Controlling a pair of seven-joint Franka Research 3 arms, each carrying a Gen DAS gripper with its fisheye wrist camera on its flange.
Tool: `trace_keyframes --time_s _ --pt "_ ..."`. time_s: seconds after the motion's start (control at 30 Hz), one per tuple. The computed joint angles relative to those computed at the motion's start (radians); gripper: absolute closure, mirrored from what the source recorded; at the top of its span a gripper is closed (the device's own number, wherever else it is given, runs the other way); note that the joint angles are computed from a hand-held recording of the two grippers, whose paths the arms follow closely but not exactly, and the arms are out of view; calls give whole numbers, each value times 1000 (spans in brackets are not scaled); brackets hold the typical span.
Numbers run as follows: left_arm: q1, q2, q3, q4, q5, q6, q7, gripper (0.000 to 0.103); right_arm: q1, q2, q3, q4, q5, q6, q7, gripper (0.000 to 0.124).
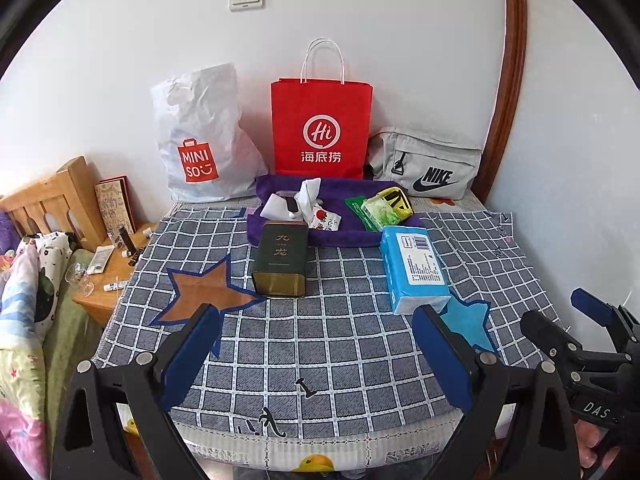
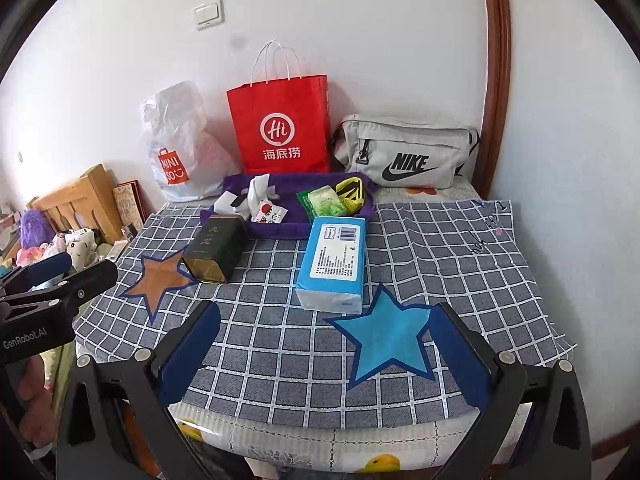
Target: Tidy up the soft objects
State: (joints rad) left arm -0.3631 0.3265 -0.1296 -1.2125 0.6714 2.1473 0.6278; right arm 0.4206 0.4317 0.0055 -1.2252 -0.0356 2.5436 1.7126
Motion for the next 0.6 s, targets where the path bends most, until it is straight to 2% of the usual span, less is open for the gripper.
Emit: trace_keyframes --time_s 0.6 --pt "3 -35 -5 -45 29 2 -29 6 7 -24 5 -34 -5 23 4 21"
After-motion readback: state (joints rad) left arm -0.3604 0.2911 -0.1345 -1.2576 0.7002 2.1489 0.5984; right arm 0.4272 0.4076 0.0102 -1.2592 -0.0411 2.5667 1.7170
